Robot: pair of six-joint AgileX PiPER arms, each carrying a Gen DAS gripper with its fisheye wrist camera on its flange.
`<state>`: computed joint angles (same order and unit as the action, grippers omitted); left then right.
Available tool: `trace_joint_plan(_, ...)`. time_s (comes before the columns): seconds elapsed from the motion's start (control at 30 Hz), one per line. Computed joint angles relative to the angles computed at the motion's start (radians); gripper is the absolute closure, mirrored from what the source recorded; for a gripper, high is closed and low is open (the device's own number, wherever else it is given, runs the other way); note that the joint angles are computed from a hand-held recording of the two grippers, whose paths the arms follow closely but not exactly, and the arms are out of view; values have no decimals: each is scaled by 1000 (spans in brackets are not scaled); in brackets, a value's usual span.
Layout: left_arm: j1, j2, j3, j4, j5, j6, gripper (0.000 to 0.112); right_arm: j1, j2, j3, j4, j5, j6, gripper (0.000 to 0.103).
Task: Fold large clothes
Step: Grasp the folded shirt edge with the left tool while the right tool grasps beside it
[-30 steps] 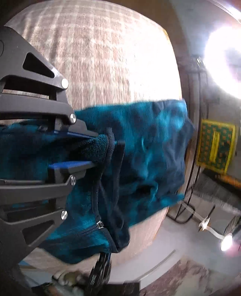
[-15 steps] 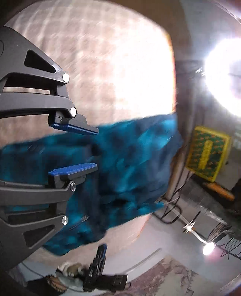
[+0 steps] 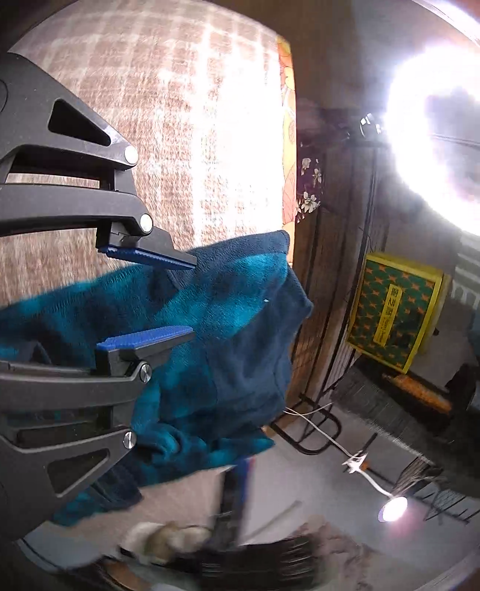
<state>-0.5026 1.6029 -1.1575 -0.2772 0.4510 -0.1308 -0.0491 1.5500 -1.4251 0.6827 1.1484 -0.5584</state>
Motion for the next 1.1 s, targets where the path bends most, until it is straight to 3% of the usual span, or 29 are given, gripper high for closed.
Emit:
trace_joint_plan(0.1, 20, 3, 51, -125, -32, 127, 81, 109, 141, -122, 12, -24, 90, 48)
trace_joint_plan(0.23, 36, 23, 89, -288, -60, 304, 81, 251, 282, -239, -131, -99, 235, 48)
trace_joint_plan(0.33, 37, 35, 103, -328, -74, 365, 81, 284, 356, -277, -162, -114, 294, 48)
trace_joint_plan(0.37, 35, 39, 105, -326, -79, 368, 81, 285, 372, -286, -159, -113, 301, 58)
trace_joint_plan(0.4, 34, 42, 106, -322, -81, 370, 81, 287, 380, -281, -140, -114, 294, 88)
trace_joint_plan(0.43, 33, 41, 109, -315, -85, 369, 81, 298, 386, -282, -137, -105, 292, 99)
trace_joint_plan(0.57, 23, -1, 130, -231, -110, 305, 81, 365, 228, -140, -283, -254, 263, 98)
trace_joint_plan(0.63, -3, -12, 111, -88, -118, 183, 81, 323, 180, -109, -258, -275, 274, 99)
trace_joint_plan(0.7, -19, 8, 66, -47, -109, 141, 81, 268, 170, -87, -223, -297, 265, 99)
trace_joint_plan(0.77, -35, 52, 11, -35, -92, 125, 81, 272, 209, -103, -297, -297, 331, 99)
trace_joint_plan(0.93, -92, 225, -179, 104, 12, 0, 81, 295, 303, -146, -383, -272, 436, 98)
trace_joint_plan(1.03, -120, 262, -184, 196, -13, -85, 81, 267, 323, -229, -338, -167, 426, 97)
trace_joint_plan(1.1, -148, 259, -187, 305, -6, -160, 81, 203, 303, -257, -228, -104, 369, 95)
